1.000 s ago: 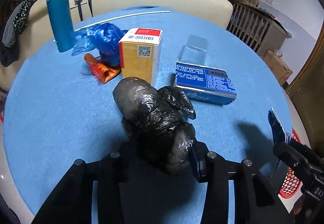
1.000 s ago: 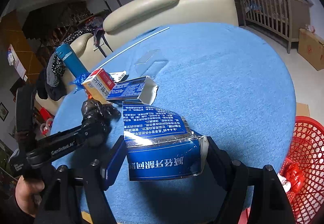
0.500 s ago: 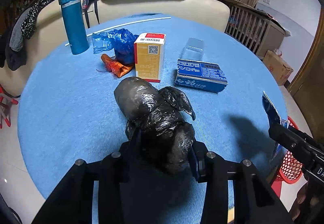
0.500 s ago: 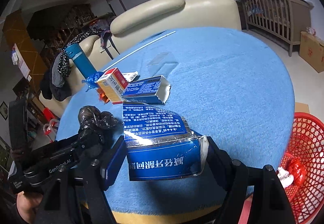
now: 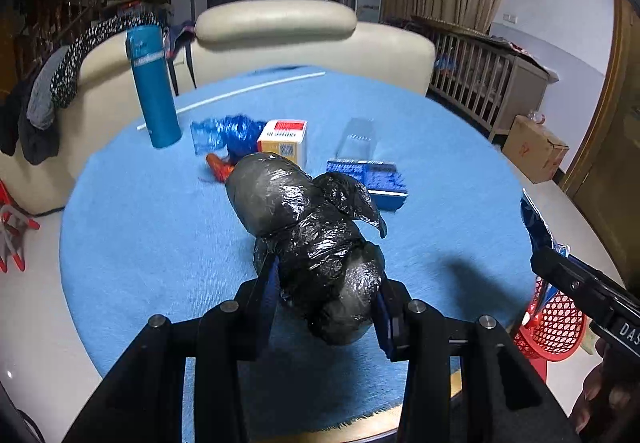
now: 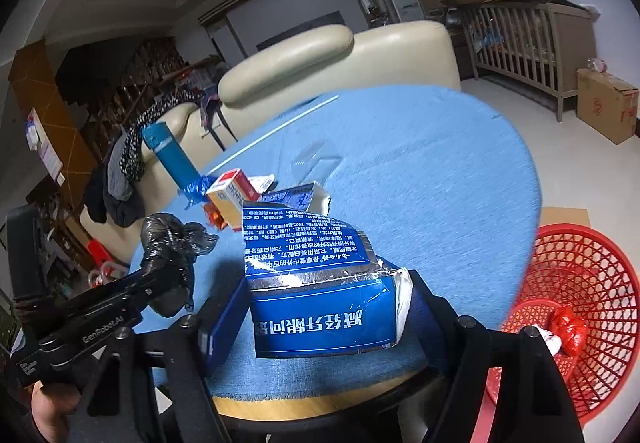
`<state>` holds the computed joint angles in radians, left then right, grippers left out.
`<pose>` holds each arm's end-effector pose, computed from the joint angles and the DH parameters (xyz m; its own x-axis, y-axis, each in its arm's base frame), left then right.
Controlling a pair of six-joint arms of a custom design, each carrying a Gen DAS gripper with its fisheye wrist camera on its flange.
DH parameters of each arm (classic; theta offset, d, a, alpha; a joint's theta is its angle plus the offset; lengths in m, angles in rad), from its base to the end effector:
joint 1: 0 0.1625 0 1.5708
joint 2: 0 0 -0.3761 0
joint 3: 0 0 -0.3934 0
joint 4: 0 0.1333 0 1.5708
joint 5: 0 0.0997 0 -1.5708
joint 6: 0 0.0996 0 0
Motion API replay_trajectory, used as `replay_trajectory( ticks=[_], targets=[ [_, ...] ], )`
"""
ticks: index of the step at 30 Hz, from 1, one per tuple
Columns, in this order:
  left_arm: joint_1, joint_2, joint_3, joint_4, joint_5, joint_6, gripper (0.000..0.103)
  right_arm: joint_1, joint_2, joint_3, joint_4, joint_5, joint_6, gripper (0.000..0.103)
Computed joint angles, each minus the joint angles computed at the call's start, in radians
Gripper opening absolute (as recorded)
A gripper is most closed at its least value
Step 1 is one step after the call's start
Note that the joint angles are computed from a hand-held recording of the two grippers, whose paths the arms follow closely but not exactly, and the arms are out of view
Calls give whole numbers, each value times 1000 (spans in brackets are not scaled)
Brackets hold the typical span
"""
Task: Collect trash
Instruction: 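Grasp the black plastic bag with the left tool while the right tool grasps the blue box, then carry black bag and blue box to the red basket and release both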
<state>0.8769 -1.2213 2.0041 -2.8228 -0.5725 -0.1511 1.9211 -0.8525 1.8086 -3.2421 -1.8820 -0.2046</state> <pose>-0.1664 -0.5393 0.2354 -0.7379 -0.0496 -0.6731 0.4646 0.6860 -0.5599 0.3065 -0.5394 0.1181 -0.8903 -0.2793 0.3596 -0.4494 0.6663 -0.5951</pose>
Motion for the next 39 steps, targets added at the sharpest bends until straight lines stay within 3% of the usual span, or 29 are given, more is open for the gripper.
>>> replay_trajectory(
  ticks=[39],
  targets=[
    [-65, 32, 56, -8, -7, 52, 44, -8, -42, 74, -79, -28, 33, 78]
  ],
)
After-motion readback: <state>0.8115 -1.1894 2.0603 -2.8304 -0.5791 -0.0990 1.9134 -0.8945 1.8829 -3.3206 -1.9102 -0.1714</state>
